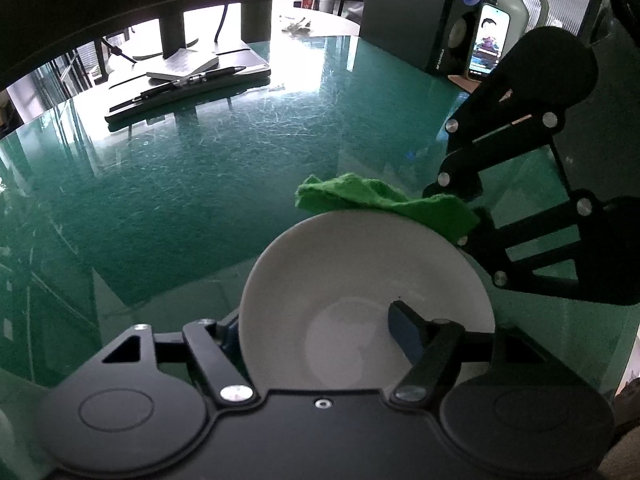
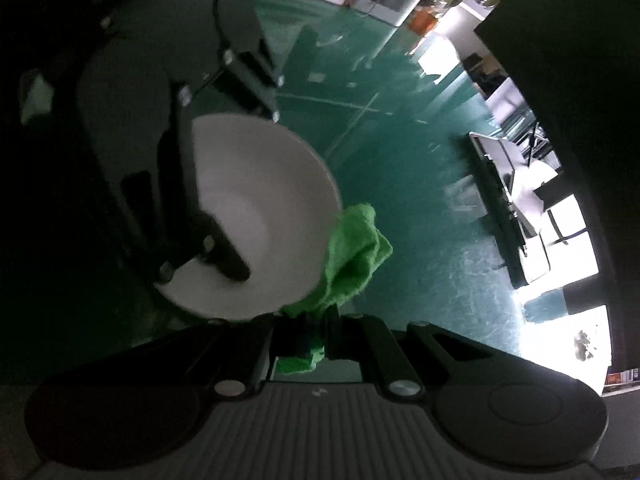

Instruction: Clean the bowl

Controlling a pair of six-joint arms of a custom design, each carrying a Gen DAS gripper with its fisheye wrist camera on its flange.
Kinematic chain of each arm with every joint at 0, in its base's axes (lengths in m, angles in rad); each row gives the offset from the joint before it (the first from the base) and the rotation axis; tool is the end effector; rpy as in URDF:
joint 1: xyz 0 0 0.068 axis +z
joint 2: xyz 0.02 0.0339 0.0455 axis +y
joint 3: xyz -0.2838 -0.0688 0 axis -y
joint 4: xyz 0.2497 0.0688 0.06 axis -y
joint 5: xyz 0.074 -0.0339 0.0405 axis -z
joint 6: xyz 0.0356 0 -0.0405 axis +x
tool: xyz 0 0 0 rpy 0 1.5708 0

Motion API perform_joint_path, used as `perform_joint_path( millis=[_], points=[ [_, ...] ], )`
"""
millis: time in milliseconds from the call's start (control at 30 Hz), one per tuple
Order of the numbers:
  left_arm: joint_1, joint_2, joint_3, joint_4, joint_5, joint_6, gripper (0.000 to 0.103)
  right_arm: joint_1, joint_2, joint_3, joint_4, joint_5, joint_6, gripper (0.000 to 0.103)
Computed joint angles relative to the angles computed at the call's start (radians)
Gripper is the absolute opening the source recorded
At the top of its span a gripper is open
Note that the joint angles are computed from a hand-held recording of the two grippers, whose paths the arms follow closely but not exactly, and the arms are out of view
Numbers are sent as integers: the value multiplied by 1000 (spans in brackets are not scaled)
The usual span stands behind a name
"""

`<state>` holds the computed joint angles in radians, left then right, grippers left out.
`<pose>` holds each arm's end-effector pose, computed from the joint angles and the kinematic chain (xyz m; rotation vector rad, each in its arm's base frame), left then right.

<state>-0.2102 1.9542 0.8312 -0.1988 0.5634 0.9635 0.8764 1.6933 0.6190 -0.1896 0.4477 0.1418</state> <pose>0.3031 -0.0841 0.0767 1.5455 2.1509 -0.5905 0.1772 0.1887 0.1031 -0.8617 2.4985 -0.3260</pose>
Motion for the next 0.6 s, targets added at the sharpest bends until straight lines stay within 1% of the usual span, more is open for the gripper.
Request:
perform_joint_path(
  millis=[167,233,300,433,533,600],
  points=[
    [1,-1,-3,2,3,4,73,44,-15,-17,-21,-81,1,6],
    [1,-1,-3,2,3,3,73,55,-9,-17,-22,-78,-10,6],
    [0,-2,-3,0,1,5,73,25,10,-6,-11,-40,-8,6],
    [0,-3,-3,-2,0,8,73,-7,14,-10,16,-3,-23,6],
    [1,-2,-5,0,2,10,75,19,-9,-27,10,-22,-5,6],
    [0,-1,-4,-1,4,12,75,43,-9,-34,10,-38,-25,6]
  ],
)
